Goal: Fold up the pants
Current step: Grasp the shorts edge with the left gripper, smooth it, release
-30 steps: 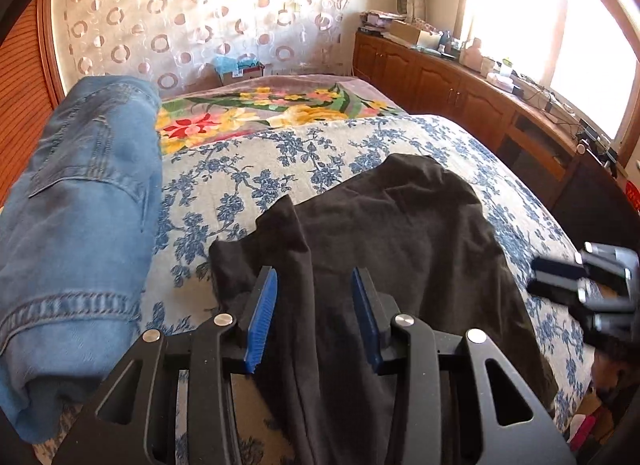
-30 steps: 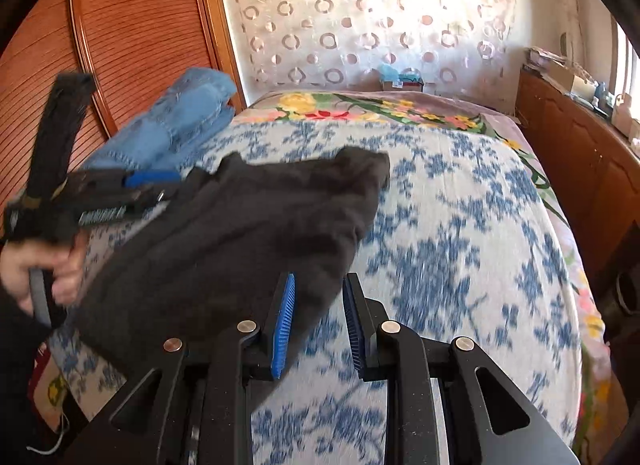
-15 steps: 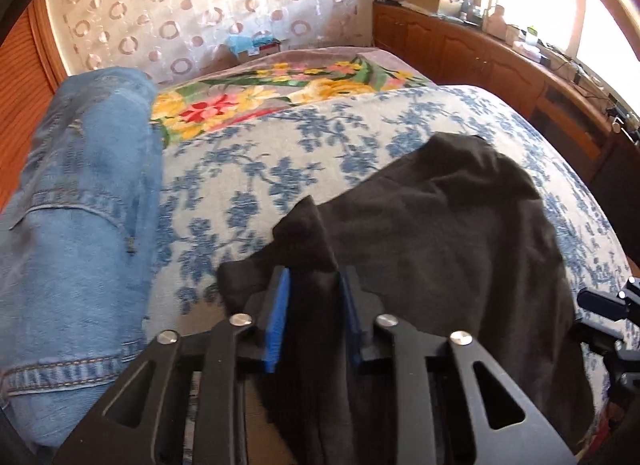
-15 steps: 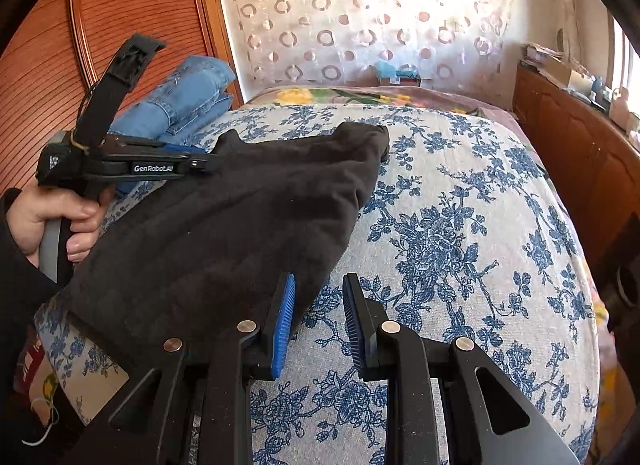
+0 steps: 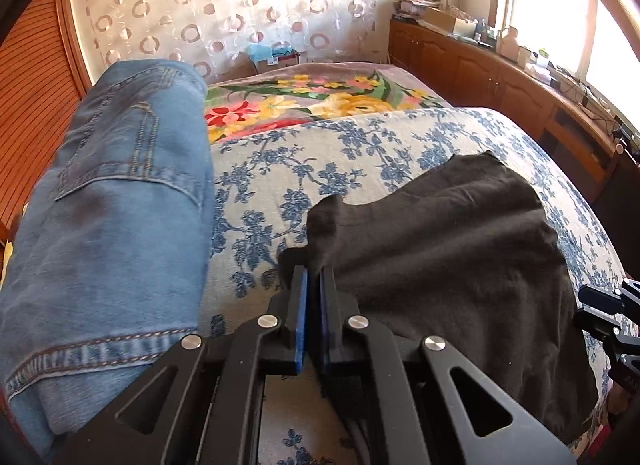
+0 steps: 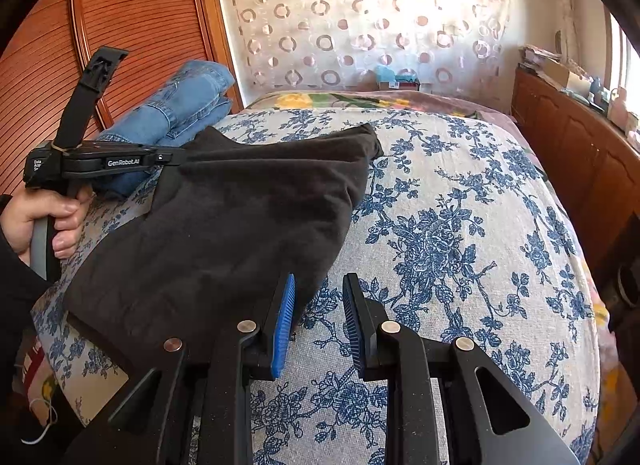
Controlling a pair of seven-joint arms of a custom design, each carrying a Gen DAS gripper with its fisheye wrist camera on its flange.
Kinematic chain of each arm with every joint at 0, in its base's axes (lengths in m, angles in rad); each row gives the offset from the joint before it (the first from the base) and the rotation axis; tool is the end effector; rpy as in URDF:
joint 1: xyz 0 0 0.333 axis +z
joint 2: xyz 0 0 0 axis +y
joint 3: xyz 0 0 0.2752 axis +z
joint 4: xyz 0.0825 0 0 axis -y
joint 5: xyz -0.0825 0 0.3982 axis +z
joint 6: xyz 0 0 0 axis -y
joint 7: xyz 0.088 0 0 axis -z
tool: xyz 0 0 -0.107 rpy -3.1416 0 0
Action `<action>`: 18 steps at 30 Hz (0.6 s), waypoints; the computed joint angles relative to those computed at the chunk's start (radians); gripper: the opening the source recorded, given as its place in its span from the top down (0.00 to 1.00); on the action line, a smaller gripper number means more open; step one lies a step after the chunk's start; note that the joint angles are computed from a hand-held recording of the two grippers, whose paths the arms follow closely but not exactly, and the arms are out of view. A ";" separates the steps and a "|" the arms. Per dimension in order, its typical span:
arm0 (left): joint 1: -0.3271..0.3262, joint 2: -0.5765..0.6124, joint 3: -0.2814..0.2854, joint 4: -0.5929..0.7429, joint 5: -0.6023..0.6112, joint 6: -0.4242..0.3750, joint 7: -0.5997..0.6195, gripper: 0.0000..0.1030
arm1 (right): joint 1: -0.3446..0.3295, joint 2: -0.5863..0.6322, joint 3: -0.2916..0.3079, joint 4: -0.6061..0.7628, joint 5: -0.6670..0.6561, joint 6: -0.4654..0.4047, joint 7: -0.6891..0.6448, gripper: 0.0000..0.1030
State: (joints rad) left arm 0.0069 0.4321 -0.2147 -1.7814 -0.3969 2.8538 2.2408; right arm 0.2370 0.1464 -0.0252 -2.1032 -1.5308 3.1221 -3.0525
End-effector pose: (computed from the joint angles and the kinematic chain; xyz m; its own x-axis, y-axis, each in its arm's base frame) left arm 0.6821 -0.1079 0.3433 -0.4623 -0.8867 -0.0085 -0.6767 0.3590 -0.6428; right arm 0.5394 0.2040 0.3416 0.1150 -0.9898 -0.0844 -0.6338 -0.0077 -0.7734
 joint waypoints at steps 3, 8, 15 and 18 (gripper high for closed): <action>0.020 -0.005 -0.017 -0.002 -0.028 -0.004 0.015 0.93 | 0.002 -0.006 0.003 -0.005 -0.008 -0.008 0.006 0.75; 0.071 -0.028 -0.077 -0.029 -0.141 0.000 0.124 0.69 | 0.003 -0.011 0.006 -0.007 -0.013 -0.014 0.009 0.75; 0.105 -0.091 -0.129 -0.109 -0.350 0.025 0.316 0.41 | -0.001 -0.013 0.009 -0.006 -0.039 -0.014 0.031 0.75; 0.118 -0.137 -0.148 -0.163 -0.476 0.040 0.428 0.41 | -0.005 -0.013 0.012 -0.004 -0.059 -0.012 0.049 0.75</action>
